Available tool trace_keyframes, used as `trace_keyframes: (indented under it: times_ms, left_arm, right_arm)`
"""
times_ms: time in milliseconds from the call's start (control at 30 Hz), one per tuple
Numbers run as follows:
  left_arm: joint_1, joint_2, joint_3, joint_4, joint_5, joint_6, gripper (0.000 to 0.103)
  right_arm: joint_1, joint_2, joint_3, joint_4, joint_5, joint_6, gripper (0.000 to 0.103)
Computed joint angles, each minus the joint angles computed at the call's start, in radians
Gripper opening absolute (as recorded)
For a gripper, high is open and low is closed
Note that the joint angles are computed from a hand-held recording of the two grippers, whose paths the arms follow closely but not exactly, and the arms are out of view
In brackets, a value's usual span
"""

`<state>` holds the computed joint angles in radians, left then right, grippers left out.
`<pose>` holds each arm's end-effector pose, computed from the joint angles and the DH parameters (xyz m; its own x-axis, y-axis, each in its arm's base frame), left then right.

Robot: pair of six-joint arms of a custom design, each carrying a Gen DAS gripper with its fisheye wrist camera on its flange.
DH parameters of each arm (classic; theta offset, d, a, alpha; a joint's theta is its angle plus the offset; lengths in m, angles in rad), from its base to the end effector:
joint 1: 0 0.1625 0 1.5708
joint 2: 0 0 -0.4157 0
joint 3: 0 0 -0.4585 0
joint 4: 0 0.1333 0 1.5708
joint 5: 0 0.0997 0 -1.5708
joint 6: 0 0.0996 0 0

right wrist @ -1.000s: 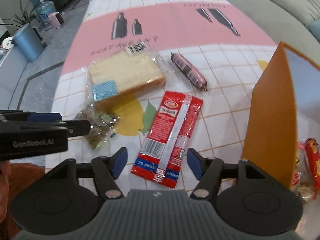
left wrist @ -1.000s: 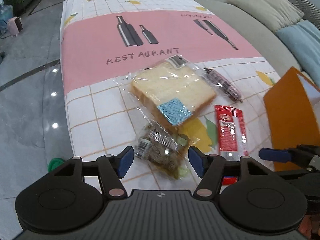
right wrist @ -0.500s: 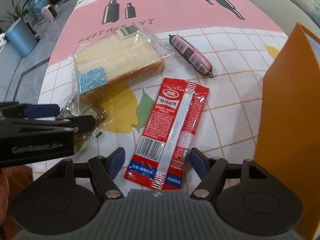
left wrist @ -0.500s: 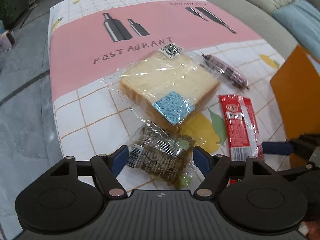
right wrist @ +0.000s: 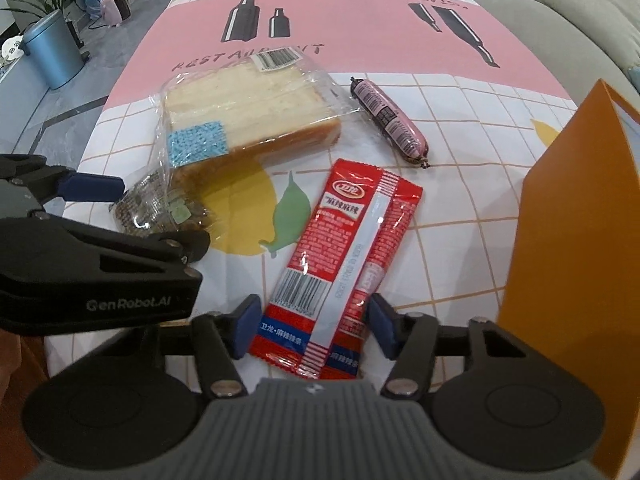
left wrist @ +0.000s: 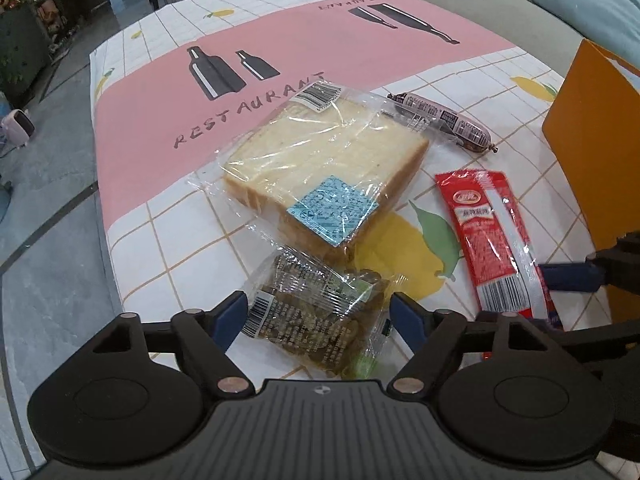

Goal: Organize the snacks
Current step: 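Grasp the red spicy-strip packet with the right gripper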

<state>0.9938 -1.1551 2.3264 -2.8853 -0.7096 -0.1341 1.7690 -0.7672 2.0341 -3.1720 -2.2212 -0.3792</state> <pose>-0.0727 -0.4946 0.0704 -0.6719 0.1514 -0.7250 0.4542 0.8575 -0.2418 0.1812 -0.5314 -0.0286 -0.6923 -0.3075 0.6528 -0.4761 0.8745 -0.0931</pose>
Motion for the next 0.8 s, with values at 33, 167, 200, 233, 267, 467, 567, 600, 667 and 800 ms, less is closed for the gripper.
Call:
trace_keyframes:
  times_ms: [33,167,200,233,267,467,567,600,667,800]
  left_arm:
    - [-0.002,-0.003,0.004,-0.006,0.001,0.001,0.082]
    - [-0.005,-0.03,0.018,-0.009,-0.009,-0.033,0.064]
    - [-0.004,-0.044,0.023,-0.005,-0.021,-0.051,0.059]
    - [-0.003,-0.053,0.027,-0.002,-0.029,-0.064,0.053]
    - [-0.002,-0.065,0.032,0.002,-0.037,-0.079,0.049]
    - [0.008,-0.161,0.066,0.062,-0.15,-0.157,0.022]
    - [-0.012,-0.186,0.092,0.066,-0.117,-0.191,0.046]
    - [-0.015,-0.19,0.099,0.058,-0.108,-0.197,0.073]
    - [-0.013,-0.19,0.103,0.038,-0.109,-0.194,0.085]
    - [-0.013,-0.14,0.073,0.052,-0.086,-0.173,0.084]
  right_arm:
    - [0.0,-0.008,0.004,0.009,0.011,0.014,0.041]
    - [0.003,-0.029,0.018,0.047,0.036,0.049,0.032]
    - [0.005,-0.032,0.023,0.047,0.036,0.053,0.031]
    - [0.007,-0.037,0.029,0.05,0.039,0.061,0.029]
    - [0.006,-0.044,0.035,0.058,0.044,0.069,0.028]
    - [0.019,-0.081,0.077,0.062,0.057,0.083,0.027]
    - [0.024,-0.097,0.096,0.048,0.057,0.088,0.027]
    - [0.023,-0.102,0.101,0.041,0.059,0.088,0.027]
    - [0.02,-0.111,0.11,0.032,0.067,0.091,0.027]
    - [0.019,-0.113,0.114,0.025,0.066,0.092,0.027]
